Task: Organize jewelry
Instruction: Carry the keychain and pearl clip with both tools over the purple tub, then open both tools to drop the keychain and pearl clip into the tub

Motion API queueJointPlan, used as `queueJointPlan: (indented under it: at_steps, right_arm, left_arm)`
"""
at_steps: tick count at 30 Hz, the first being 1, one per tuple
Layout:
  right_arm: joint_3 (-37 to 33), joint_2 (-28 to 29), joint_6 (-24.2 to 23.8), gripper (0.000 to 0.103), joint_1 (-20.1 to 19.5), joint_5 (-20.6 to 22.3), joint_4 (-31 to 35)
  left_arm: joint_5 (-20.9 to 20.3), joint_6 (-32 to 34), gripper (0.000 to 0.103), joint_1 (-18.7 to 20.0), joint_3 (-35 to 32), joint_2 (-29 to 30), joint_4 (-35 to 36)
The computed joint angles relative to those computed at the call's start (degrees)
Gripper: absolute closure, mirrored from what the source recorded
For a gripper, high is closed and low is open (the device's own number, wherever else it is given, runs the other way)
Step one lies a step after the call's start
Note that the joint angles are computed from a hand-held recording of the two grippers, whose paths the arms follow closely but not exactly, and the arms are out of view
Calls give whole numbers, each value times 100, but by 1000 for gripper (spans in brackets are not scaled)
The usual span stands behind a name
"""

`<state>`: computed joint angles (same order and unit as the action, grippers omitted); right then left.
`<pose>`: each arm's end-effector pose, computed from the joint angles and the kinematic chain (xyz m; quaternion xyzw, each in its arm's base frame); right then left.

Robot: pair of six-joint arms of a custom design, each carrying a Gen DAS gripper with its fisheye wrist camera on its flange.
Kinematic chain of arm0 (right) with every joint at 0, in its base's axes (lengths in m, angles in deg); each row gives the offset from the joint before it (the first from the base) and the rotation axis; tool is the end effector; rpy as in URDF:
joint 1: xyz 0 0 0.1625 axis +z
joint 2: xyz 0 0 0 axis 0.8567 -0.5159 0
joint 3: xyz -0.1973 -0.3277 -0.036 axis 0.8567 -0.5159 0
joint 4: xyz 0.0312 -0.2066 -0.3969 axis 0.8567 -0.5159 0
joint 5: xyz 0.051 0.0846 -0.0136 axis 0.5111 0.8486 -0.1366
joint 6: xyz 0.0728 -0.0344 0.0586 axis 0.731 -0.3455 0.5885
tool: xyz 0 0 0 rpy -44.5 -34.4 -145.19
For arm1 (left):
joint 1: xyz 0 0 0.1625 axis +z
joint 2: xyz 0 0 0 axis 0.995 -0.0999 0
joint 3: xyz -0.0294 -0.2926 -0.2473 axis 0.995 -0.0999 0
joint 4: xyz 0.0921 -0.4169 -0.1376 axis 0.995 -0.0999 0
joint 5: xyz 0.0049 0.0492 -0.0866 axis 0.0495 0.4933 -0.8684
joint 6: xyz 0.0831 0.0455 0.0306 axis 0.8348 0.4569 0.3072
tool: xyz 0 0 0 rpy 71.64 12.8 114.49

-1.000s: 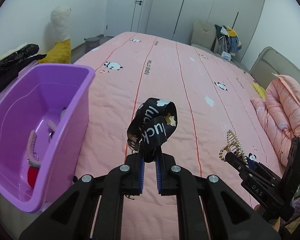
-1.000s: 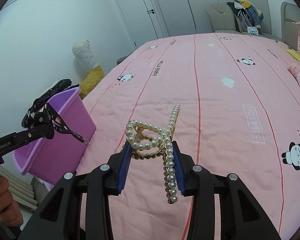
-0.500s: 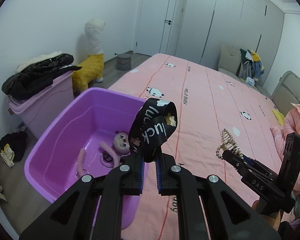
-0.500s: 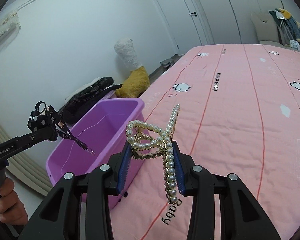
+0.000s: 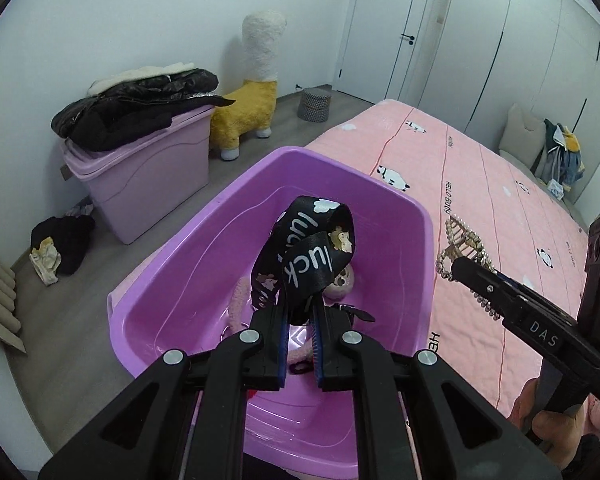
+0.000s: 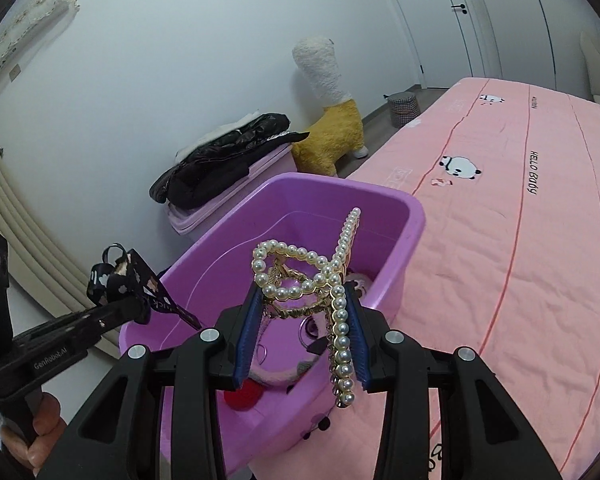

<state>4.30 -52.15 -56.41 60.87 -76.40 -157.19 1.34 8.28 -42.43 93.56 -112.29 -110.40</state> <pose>0.4794 -0.6461 0.2725 0.1958 -0.9212 0.3161 0.1150 -0.3451 -0.5946 0.4856 0.1098 0.8857 -0.3358 0.3013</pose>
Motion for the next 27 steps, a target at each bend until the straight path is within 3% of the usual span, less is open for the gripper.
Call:
queueJointPlan:
  at_steps: [6,12,20,21,22,23,24,25,27]
  right_arm:
    - [-916,671,-49,65,-1,120,727]
    - [-1749,1251,-64,65,-6,-19,1515]
    - [-2352,1619,164,64,-20,-241,2293]
    - [-2405,1643,243,59,-17,-314,2358]
    - [-2462,1660,323,45,-18,-338,2430]
    - [-2463,1651,366,39,-16,-346,2403]
    - [-2387,1604,372,36,-8,-379,2282]
    - [-2329,1566,336,36,14,-460,2155]
    - [-2288,1522,266,36,41,-552,2099]
  left_arm:
    - [-80,-454,93,187,-74,114,372]
    - [-191,-863,93,333,-247,226,897]
    - [-161,-1322,91,446,-490,379,1539]
    - [-174,-1335,90,467,-524,393,1594]
    - [-192,-1388,80,471,-554,403,1671]
    - [-216,-1474,66,477,-618,432,1790]
    - [-241,-1572,30,483,-680,456,1895]
    - [-201,-1633,6,476,-672,442,1893]
    - [5,-1682,7,412,-570,379,1817]
